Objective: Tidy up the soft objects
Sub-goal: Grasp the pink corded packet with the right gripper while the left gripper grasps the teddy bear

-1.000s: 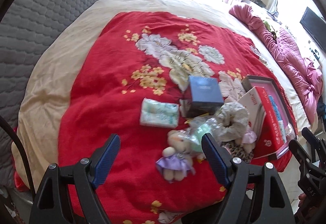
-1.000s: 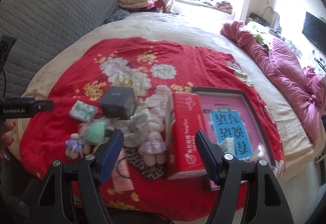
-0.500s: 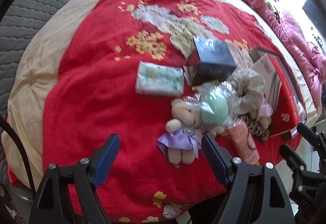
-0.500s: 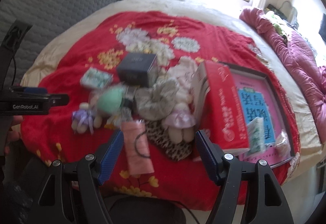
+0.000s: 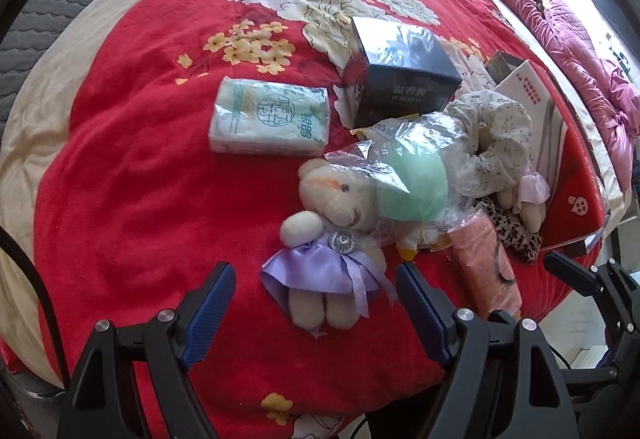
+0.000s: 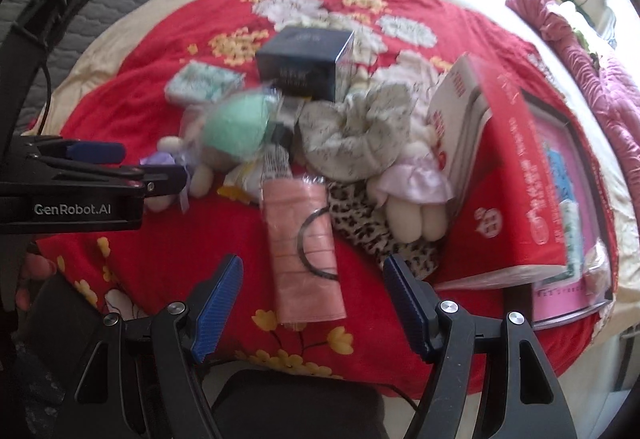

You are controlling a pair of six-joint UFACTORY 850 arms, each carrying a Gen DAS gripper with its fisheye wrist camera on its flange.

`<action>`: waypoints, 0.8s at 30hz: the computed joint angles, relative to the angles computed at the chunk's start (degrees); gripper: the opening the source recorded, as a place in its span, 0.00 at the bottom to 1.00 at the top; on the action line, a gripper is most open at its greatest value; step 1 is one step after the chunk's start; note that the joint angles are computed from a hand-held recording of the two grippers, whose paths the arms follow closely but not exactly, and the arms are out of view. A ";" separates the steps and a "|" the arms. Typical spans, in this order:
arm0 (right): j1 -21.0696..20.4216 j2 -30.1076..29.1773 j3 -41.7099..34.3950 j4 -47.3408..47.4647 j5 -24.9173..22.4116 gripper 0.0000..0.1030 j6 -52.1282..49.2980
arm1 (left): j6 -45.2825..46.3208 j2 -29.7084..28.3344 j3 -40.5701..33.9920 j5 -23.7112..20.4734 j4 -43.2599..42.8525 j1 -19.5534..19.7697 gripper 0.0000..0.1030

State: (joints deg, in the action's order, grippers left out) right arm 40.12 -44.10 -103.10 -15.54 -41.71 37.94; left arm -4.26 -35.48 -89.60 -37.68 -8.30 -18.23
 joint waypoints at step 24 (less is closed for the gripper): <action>-1.46 -2.81 -2.68 5.79 0.92 0.40 -4.32 | 9.38 -4.08 -2.14 -1.63 -9.59 1.54 0.47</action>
